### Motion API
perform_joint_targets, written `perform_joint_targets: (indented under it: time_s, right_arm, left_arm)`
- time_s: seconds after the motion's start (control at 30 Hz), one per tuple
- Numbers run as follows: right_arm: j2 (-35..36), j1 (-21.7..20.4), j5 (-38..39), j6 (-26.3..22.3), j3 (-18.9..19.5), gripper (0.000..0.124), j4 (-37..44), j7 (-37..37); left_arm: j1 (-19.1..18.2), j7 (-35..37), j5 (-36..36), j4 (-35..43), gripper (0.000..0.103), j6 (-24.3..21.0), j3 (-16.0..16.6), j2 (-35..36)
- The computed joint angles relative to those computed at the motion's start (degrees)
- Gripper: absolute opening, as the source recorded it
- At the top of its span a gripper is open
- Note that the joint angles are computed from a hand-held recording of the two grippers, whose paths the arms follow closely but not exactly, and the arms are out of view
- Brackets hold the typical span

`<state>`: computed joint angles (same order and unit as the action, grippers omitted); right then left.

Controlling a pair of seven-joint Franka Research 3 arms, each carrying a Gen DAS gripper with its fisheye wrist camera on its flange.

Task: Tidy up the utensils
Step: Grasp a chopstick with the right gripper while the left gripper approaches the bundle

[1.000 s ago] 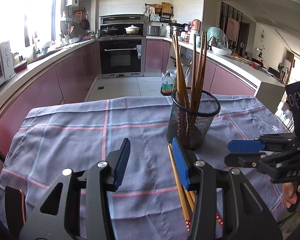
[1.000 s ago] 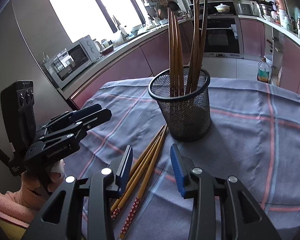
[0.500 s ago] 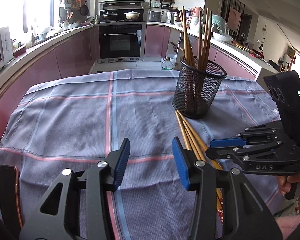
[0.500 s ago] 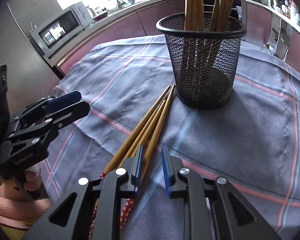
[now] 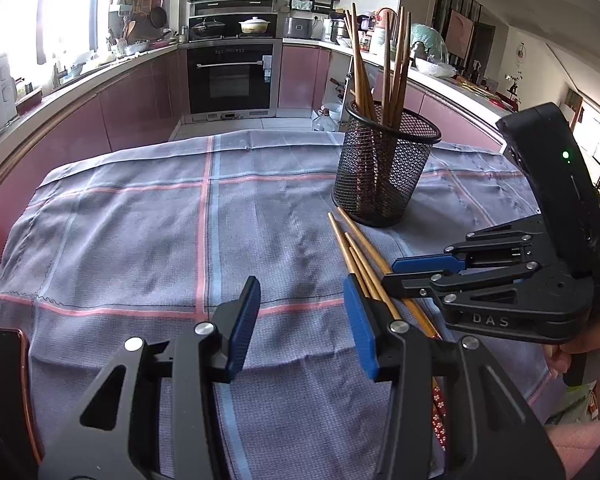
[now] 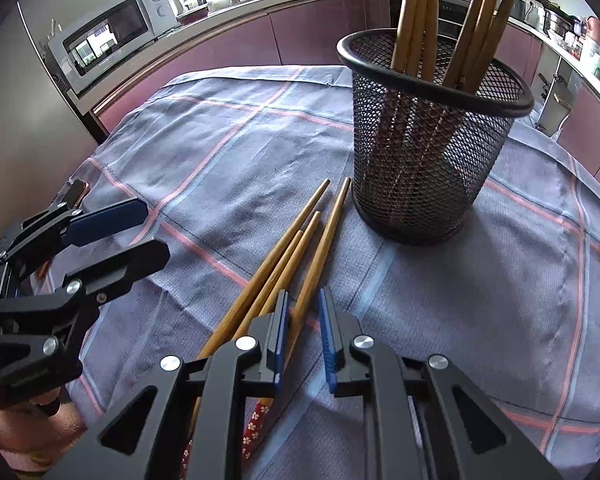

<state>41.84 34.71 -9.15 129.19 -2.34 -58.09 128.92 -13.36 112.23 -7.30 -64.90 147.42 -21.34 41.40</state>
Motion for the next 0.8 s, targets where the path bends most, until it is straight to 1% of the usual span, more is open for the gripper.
perform_joint_targets:
  time_s: [0.07,0.1,0.17,0.27,0.4,0.47,0.53,0.6,0.63,0.73,0.8]
  right_arm:
    - [0.33,0.02,-0.16,-0.49,-0.06,0.01,0.64,-0.36]
    - [-0.08,-0.18,0.08,0.23,0.07,0.009,-0.15,-0.44]
    - [-2.08,-0.65,0.75,2.88,0.43,0.006,-3.85,-0.27]
    - [-5.56,-1.18,1.56,8.16,0.8,0.005,-10.08,0.56]
    - [-10.33,-1.15,0.95,14.57,0.48,0.005,-17.67,2.57]
    - [-12.14,-0.89,0.06,16.47,0.14,0.005,-20.23,3.52]
    - [-13.63,-0.79,-0.73,17.66,0.06,0.005,-22.13,4.35]
    - [-14.85,-0.83,-1.44,18.98,0.15,0.005,-23.74,4.77]
    - [-15.26,-0.95,-1.56,19.55,0.32,0.005,-24.3,4.85]
    - [-15.79,-1.15,-1.87,20.56,0.61,0.005,-24.99,5.01]
    - [-16.24,-1.28,-1.85,21.21,0.87,0.005,-25.53,4.81]
  left_arm:
    - [0.01,0.2,0.0,0.16,0.042,-0.29,-0.13,0.09]
    - [0.11,0.47,-0.08,-0.05,0.042,-0.28,-0.26,0.01]
    - [0.2,0.92,-0.17,-0.22,0.041,-0.59,-0.42,-0.1]
    - [0.45,2.22,-0.53,-0.13,0.037,-1.92,-0.89,-0.05]
    - [0.81,4.84,-2.46,3.31,0.031,-8.65,-2.02,1.78]
    - [0.51,6.37,-3.18,4.65,0.03,-11.52,-2.04,2.44]
    - [0.18,7.82,-3.69,4.74,0.027,-13.42,-1.83,2.5]
    - [-0.66,8.04,-3.48,5.58,0.02,-15.24,-0.95,2.87]
    - [-1.19,7.98,-3.12,6.31,0.019,-16.15,-0.44,3.27]
    - [-1.78,8.31,-2.9,7.27,0.019,-16.96,0.23,3.81]
    - [-2.58,7.53,-2.16,9.71,0.013,-18.39,1.08,5.02]
